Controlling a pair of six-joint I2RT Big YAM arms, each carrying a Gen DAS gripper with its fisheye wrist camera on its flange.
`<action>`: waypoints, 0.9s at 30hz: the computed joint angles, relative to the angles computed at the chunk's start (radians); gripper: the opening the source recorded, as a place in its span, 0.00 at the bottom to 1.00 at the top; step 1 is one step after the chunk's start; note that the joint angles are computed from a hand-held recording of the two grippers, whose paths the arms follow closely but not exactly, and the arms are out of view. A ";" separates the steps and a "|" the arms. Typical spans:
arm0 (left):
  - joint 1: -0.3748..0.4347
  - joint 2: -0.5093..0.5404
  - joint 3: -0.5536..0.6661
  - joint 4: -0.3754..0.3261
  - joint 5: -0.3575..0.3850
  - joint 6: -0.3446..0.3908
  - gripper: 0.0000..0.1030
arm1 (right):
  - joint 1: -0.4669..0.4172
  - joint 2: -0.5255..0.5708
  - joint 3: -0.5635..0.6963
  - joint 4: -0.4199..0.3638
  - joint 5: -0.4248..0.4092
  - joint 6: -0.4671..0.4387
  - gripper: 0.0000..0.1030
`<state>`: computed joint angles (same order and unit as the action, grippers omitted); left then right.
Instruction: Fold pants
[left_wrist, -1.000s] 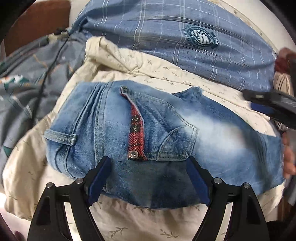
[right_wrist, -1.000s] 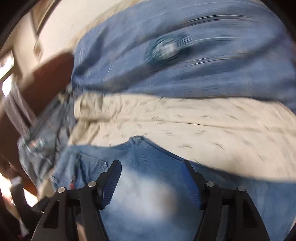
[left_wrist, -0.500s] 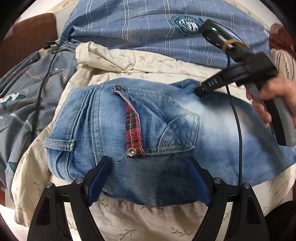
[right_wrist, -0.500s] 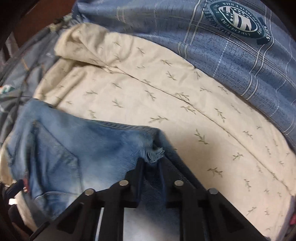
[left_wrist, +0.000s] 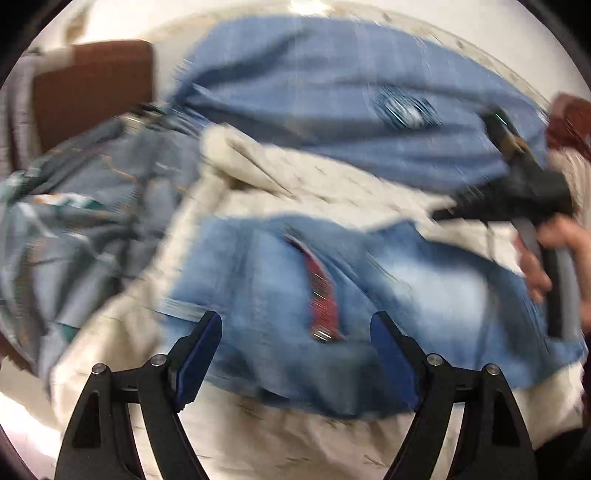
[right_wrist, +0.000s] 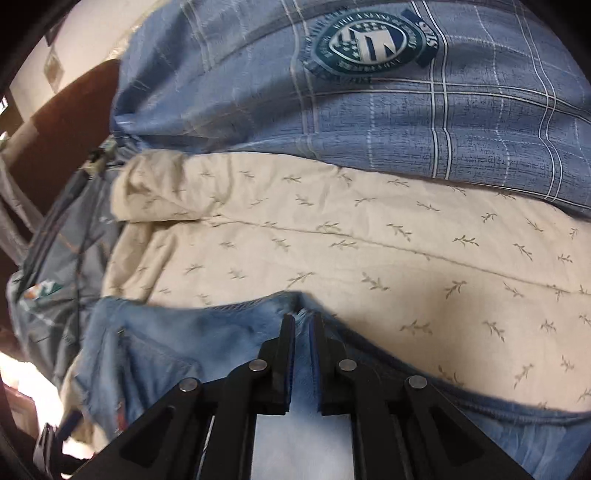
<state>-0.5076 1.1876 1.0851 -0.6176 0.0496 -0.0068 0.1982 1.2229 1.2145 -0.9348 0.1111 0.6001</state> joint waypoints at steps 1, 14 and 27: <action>0.004 -0.005 -0.001 0.015 -0.047 -0.012 0.81 | 0.012 -0.003 0.004 -0.010 -0.004 -0.010 0.10; 0.063 0.257 0.239 -0.312 -0.108 -0.012 0.84 | 0.052 0.189 0.093 -0.034 -0.009 -0.016 0.10; 0.075 0.261 0.289 -0.370 -0.122 0.079 0.84 | 0.070 0.107 0.066 0.004 0.015 0.023 0.10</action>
<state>-0.4327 1.4486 1.3742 -0.9878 -0.0722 0.0725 0.2686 1.3304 1.2810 -0.9304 0.1257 0.6231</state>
